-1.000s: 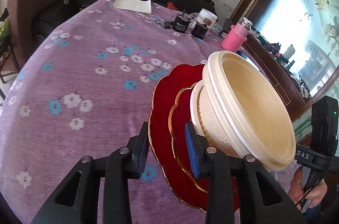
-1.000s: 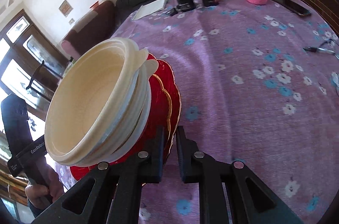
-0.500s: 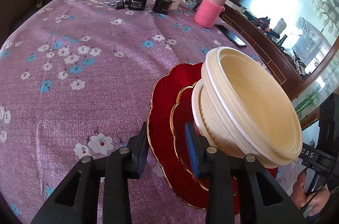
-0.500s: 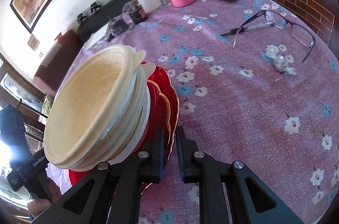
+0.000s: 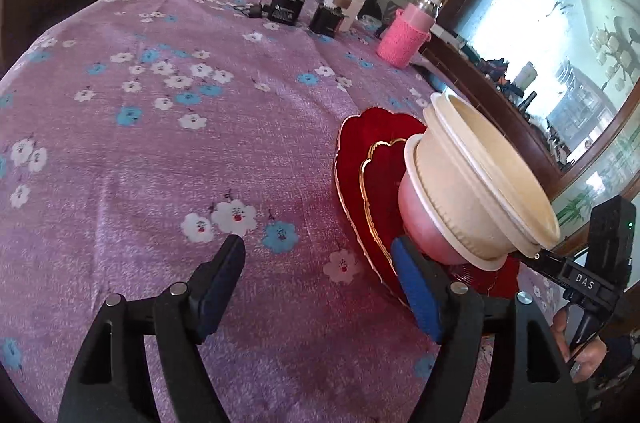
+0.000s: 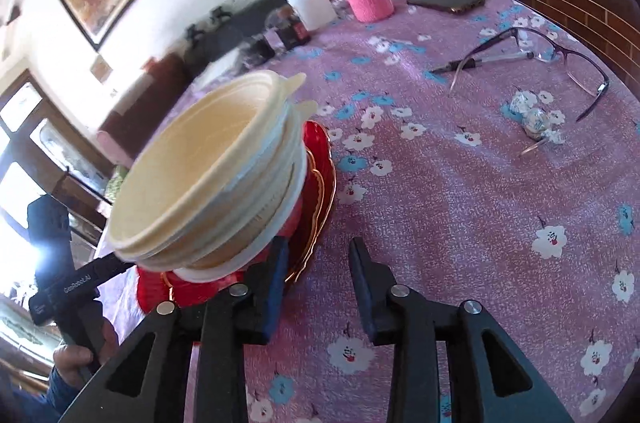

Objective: Organize plates and bowls
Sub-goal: 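Withdraw the left tool away from the stacked dishes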

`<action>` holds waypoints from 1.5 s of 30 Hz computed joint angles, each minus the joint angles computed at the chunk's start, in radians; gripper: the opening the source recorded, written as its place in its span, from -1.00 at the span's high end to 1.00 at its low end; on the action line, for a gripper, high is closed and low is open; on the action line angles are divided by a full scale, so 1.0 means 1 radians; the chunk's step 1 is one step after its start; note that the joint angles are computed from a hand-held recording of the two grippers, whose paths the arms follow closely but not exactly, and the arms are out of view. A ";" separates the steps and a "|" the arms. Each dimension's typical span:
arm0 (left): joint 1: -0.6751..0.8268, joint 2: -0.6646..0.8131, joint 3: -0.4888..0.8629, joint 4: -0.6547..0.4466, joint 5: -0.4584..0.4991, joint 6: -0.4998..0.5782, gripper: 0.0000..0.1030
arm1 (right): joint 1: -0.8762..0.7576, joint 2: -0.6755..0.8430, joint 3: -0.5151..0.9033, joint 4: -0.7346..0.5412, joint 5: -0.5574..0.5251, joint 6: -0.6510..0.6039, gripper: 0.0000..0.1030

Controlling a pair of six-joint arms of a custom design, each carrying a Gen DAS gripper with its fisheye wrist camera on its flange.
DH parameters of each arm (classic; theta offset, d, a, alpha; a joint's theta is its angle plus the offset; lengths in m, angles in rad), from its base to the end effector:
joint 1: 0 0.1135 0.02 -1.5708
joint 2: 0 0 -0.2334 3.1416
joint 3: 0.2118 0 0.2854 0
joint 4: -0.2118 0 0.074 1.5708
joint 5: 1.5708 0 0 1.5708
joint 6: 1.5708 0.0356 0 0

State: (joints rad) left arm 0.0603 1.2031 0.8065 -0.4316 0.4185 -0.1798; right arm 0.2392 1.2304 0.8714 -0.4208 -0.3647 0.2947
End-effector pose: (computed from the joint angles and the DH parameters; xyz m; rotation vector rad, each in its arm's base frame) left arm 0.2890 0.0030 0.2004 -0.0892 2.3758 -0.5574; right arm 0.2891 0.0836 0.2162 -0.1173 2.3879 0.6865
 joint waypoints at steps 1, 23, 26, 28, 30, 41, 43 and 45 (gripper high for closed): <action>0.011 -0.048 -0.037 0.025 -0.011 -0.014 -0.46 | -0.017 -0.022 -0.024 0.026 -0.024 -0.013 0.34; 0.032 -0.450 -0.347 0.425 -0.180 -0.184 -0.69 | -0.168 0.295 0.169 0.189 -0.075 0.095 0.33; 0.034 -0.483 -0.366 0.434 -0.185 -0.188 -0.71 | -0.164 0.243 0.126 0.216 -0.048 0.090 0.33; 0.033 -0.476 -0.361 0.433 -0.175 -0.181 -0.75 | -0.161 0.202 0.090 0.239 -0.035 0.083 0.33; 0.027 -0.470 -0.354 0.427 -0.172 -0.174 -0.75 | -0.148 0.168 0.069 0.244 0.006 0.075 0.33; -0.071 -0.663 -0.396 0.159 -0.314 -0.174 -0.85 | -0.066 -0.181 -0.117 0.137 0.203 0.123 0.17; -0.139 -0.818 -0.451 0.042 -0.345 -0.210 -0.86 | 0.005 -0.337 -0.189 0.056 0.285 0.122 0.13; -0.286 -0.917 -0.466 -0.073 -0.516 -0.218 -0.87 | 0.103 -0.509 -0.272 -0.024 0.358 0.147 0.12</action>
